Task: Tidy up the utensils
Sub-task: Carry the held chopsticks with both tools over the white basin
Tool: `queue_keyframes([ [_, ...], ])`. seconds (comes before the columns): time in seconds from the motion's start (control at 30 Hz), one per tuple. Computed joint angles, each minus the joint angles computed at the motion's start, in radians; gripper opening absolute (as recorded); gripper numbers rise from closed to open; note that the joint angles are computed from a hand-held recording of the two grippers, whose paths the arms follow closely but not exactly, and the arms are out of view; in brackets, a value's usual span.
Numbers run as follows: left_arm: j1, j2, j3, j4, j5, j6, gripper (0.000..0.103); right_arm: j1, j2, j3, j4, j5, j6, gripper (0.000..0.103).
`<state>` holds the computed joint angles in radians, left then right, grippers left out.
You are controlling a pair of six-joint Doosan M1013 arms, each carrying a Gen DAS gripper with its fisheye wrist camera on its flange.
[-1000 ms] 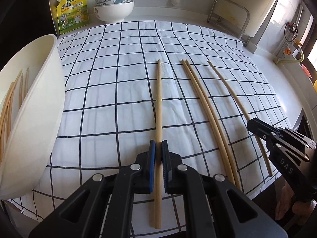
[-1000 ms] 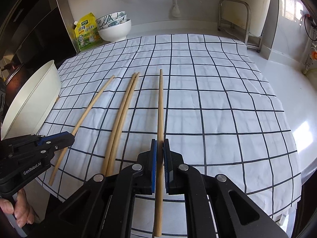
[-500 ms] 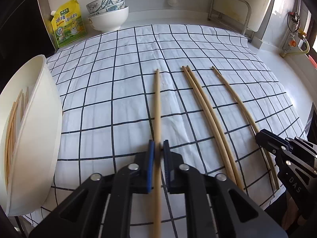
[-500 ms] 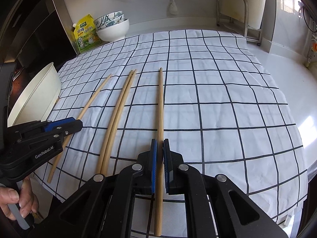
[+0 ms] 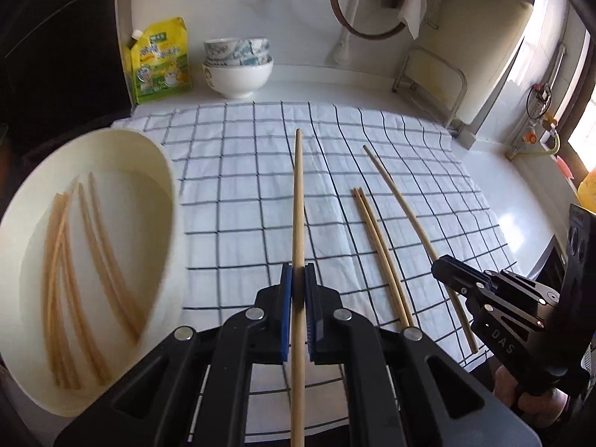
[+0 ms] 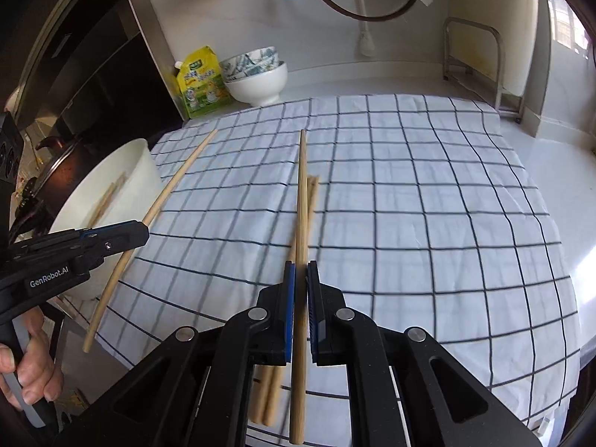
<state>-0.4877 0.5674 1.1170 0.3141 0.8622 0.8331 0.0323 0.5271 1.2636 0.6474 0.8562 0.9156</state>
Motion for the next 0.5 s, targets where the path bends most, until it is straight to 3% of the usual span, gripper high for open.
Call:
queue_keyframes([
  [0.2, 0.030, -0.084, 0.083, 0.207, 0.029, -0.162, 0.008, 0.059, 0.030, -0.093, 0.134, 0.097, -0.089, 0.006],
  [0.37, 0.071, -0.126, 0.154, 0.272, 0.049, -0.245, 0.008, 0.130, 0.086, -0.190, 0.167, 0.192, -0.083, 0.006],
  [0.5, 0.111, -0.135, 0.189, 0.253, 0.044, -0.256, 0.008, 0.185, 0.117, -0.240, 0.132, 0.213, -0.058, 0.006],
])
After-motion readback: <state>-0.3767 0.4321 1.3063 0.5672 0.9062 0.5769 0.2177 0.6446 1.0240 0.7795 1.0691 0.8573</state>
